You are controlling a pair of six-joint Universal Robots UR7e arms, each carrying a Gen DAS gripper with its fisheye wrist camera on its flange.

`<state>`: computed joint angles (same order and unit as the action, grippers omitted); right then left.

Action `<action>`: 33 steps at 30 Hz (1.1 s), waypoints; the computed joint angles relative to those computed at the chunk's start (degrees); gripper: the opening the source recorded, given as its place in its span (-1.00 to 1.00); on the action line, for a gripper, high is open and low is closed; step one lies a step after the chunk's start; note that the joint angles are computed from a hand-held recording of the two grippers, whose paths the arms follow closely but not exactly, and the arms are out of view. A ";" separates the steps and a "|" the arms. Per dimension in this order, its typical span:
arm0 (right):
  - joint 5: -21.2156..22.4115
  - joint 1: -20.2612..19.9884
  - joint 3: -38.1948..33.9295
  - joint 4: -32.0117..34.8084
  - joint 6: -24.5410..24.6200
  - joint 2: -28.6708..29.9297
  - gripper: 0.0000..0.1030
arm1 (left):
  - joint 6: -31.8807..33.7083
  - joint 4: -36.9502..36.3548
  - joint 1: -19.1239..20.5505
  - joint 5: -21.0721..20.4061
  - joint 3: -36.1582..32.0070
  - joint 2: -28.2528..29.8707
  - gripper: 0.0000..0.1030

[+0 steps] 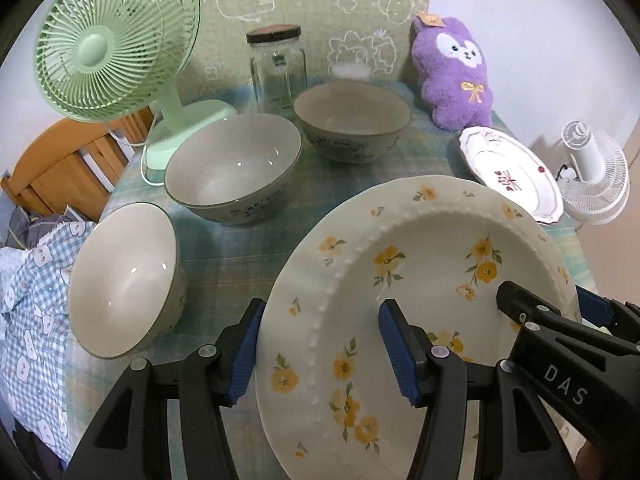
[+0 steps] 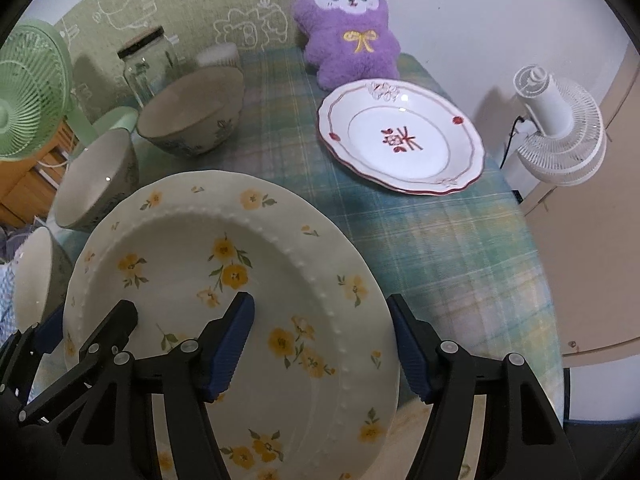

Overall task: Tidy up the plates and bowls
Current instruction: 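Carry the dotted-rim plate with both grippers and lower it onto the scalloped plate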

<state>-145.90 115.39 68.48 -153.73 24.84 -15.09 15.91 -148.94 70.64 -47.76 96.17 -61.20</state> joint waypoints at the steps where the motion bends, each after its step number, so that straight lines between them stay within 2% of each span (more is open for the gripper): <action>1: -0.33 0.26 0.65 -0.12 0.32 -0.41 0.37 | -0.26 0.10 -0.16 -0.14 0.48 -0.49 0.14; 7: -2.19 1.89 5.72 0.03 4.71 -3.08 0.37 | -0.40 -0.83 -1.46 -0.85 4.55 -3.35 0.14; 11: -1.66 2.15 10.43 -0.01 8.17 -5.47 0.37 | -0.89 -1.23 -2.61 -0.47 7.79 -5.13 0.14; 20: -1.63 2.73 21.59 -1.58 13.64 -11.57 0.37 | -6.12 0.38 -5.93 0.31 14.86 -8.44 0.14; 26: -1.48 2.37 28.83 -2.35 16.12 -15.59 0.37 | -7.98 0.66 -8.01 -0.08 18.53 -9.24 0.14; 33: -1.89 1.74 35.77 -4.02 21.27 -19.17 0.37 | -6.79 0.20 -9.80 -1.50 21.06 -8.42 0.14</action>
